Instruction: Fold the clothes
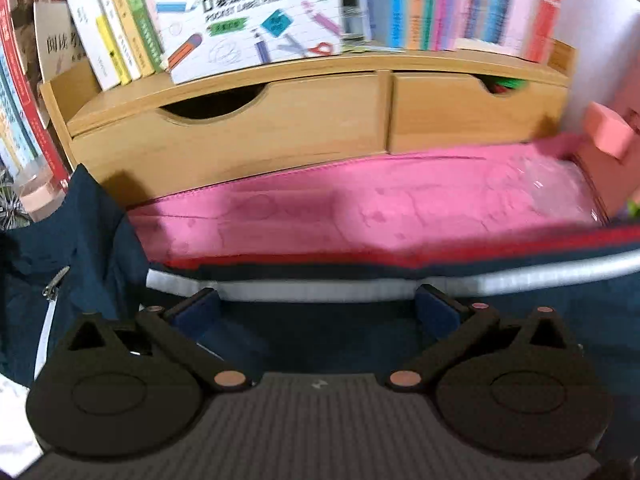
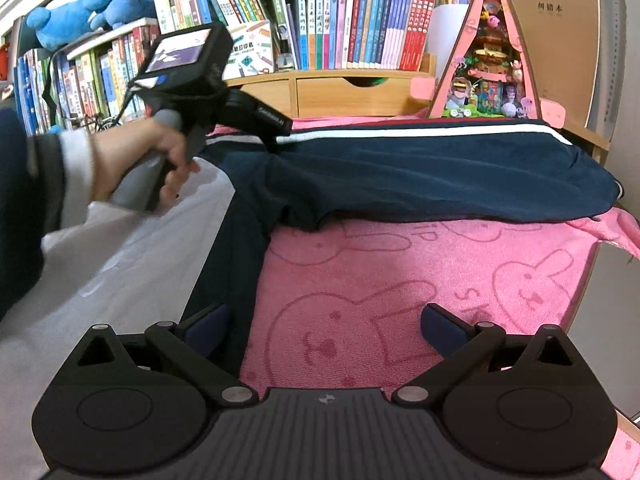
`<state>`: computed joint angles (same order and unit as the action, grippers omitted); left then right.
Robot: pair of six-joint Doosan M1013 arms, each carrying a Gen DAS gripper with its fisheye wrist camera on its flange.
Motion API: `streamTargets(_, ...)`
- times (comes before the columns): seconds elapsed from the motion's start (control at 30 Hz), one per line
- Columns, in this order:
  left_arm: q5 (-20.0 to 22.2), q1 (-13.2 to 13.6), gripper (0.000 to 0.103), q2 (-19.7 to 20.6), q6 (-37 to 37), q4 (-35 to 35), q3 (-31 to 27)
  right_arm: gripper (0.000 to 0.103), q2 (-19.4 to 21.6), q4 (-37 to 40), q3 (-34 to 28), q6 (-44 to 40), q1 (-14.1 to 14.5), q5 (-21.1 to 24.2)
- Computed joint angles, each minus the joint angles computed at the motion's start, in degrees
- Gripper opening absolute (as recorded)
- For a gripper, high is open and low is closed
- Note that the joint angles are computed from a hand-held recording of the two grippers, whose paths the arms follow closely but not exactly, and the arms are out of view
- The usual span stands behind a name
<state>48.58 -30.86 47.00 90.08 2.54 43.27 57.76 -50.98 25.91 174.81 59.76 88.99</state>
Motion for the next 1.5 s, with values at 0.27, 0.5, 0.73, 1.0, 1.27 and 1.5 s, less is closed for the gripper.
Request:
streamTargets(0.27,-3.75,0.57,0.103,-6.23,5.42,2.61,9.62,0.103,0.10,0.00,-0.12,0.15,-0.03,0.39)
streamTargets(0.5,-11.89,3.84,0.103,-16.30,12.74,-3.88,23.85,0.103,-2.08,-0.94,4.51,3.86,0.06,-2.76)
streamTargets(0.73,-12.04,12.18,0.103,-24.35,29.95,-22.89,34.21,0.103,-9.19,-10.63,20.07,19.14,0.83,-8.95)
streamTargets(1.0,-17.03,20.96,0.103,-29.01,26.21,-28.31,42.15,0.102,-19.71,-8.22,35.48,37.20,-3.97,-0.01)
streamTargets(1.27,-17.31,21.80,0.103,-27.98,13.04,-21.35,43.43,0.099,-22.06,-0.36,39.82,40.60,-10.08,-0.93)
streamTargets(1.5,-23.92,20.28,0.103,-28.54,16.22,-16.50,46.26,0.028,-22.61,-1.43,40.58,42.81,-10.27,-2.55)
